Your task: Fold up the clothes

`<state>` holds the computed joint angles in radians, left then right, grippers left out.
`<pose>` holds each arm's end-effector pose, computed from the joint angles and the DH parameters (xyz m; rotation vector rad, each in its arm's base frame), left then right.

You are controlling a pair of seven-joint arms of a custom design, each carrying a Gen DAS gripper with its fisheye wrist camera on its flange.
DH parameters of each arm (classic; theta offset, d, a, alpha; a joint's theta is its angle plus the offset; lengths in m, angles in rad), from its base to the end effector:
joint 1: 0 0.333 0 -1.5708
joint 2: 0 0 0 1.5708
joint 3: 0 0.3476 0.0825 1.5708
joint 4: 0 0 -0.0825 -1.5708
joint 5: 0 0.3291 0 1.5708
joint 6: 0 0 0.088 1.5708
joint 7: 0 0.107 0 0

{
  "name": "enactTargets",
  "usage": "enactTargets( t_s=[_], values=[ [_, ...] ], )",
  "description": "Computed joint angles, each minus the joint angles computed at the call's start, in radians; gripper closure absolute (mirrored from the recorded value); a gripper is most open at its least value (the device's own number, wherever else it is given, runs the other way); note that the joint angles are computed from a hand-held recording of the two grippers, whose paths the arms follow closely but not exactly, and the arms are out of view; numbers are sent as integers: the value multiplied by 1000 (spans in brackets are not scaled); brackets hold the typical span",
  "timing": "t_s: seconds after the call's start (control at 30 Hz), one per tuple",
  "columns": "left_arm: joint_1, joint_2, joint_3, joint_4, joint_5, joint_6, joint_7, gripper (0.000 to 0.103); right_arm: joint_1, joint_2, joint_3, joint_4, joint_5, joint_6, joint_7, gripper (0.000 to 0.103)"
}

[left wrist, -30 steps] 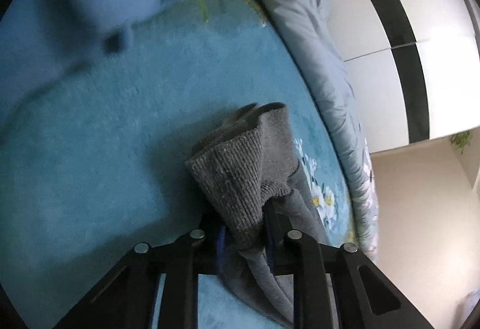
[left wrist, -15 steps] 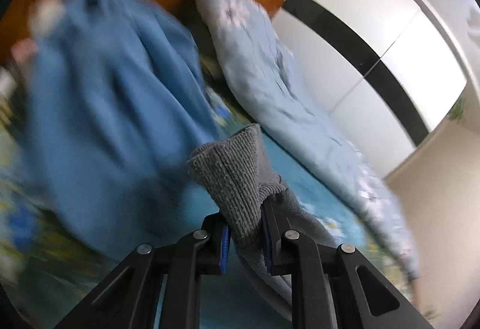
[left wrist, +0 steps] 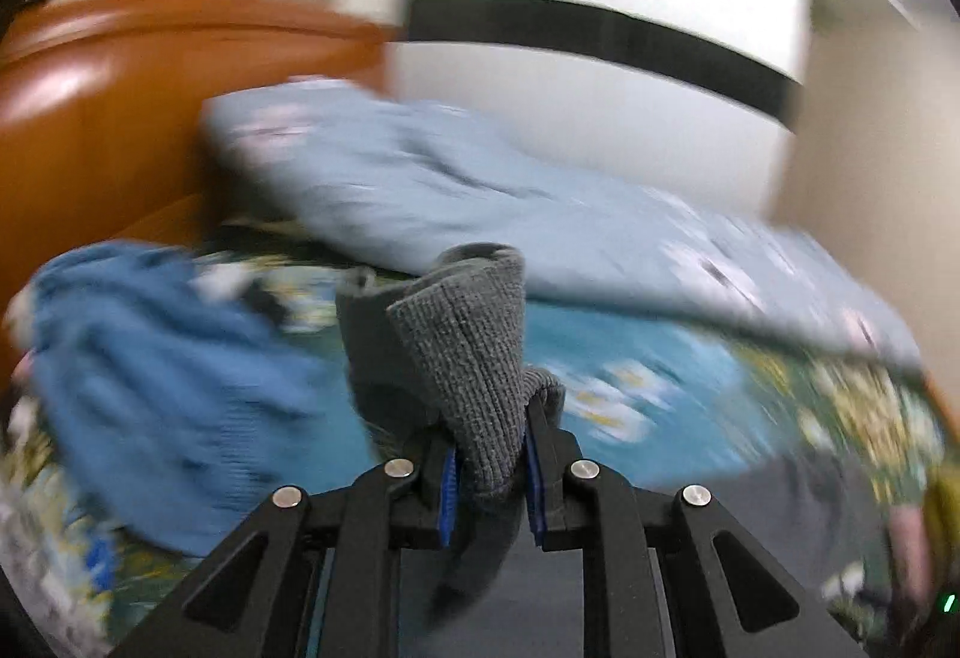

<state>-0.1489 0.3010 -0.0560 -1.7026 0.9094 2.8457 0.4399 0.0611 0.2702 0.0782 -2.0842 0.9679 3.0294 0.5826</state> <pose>0.6241 -0.1670 0.5542 -1.7753 1.4973 -0.8765 0.5794 0.0150 0.4196 -1.9091 1.5820 -0.5212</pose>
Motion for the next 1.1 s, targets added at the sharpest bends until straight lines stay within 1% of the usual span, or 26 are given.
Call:
enactTargets(
  t_s=[0.07,0.17,0.2,0.23,0.3,0.37,0.4,0.43,0.47,0.5,0.53,0.57,0.6,0.63,0.67,0.7,0.73,0.77,0.8,0.83,0.9,0.97,1.03,1.1],
  values=[
    [-5,105,-78,86,-106,-40,147,84,-2,-7,-10,-9,-3,0,11,45],
    [-38,212,-129,151,-209,-91,286,84,1,-13,-34,-27,-31,-5,55,45],
    [-51,241,-139,173,-238,-112,322,84,0,-15,-42,-35,-41,-6,70,45],
    [-74,261,-136,185,-252,-134,340,84,0,-17,-49,-42,-52,-8,85,45],
    [-110,263,-123,163,-260,-156,364,84,1,-18,-62,-53,-82,-11,117,45],
    [-134,260,-121,151,-271,-182,391,81,3,-16,-72,-60,-112,-15,146,45],
    [-130,235,-127,109,-279,-164,402,76,-4,-14,-66,-58,-111,-19,148,45],
    [-120,207,-137,63,-290,-142,417,64,-17,-9,-55,-51,-96,-27,141,45],
    [-82,187,-175,23,-339,-102,458,58,-34,-3,-40,-39,-69,-42,129,45],
    [-21,171,-236,-16,-386,-47,494,50,-53,4,-24,-22,-31,-62,111,45],
    [20,154,-274,-58,-472,15,559,45,-71,11,-11,-3,13,-84,94,45],
    [36,127,-278,-104,-517,78,586,43,-94,21,5,23,76,-112,69,45],
    [27,107,-247,-126,-492,115,547,40,-111,30,13,48,135,-142,50,44],
    [-13,88,-180,-144,-455,149,490,38,-125,41,15,72,190,-171,37,38],
    [-56,71,-108,-158,-408,181,422,35,-135,53,14,99,246,-197,31,34],
    [-104,66,-31,-150,-354,176,344,34,-146,72,12,131,302,-224,34,33],
    [-137,70,25,-128,-309,126,275,34,-156,96,7,165,355,-254,58,33],
    [-157,78,63,-103,-271,65,215,34,-167,120,4,198,403,-282,86,31],
    [-153,88,70,-85,-259,23,187,34,-178,145,1,231,449,-309,119,29],
    [-143,93,69,-82,-249,2,167,34,-186,167,-1,261,481,-330,157,28],
    [-120,103,55,-84,-233,-36,149,34,-169,195,-14,291,463,-319,249,28],
    [-42,122,-40,-89,-299,-73,271,34,-155,214,-11,317,456,-290,268,27],
    [2,124,-80,-126,-328,-32,306,34,-141,236,-13,349,414,-268,310,25],
    [23,106,-85,-173,-335,31,296,34,-138,259,-8,380,384,-248,354,23]
  ],
)
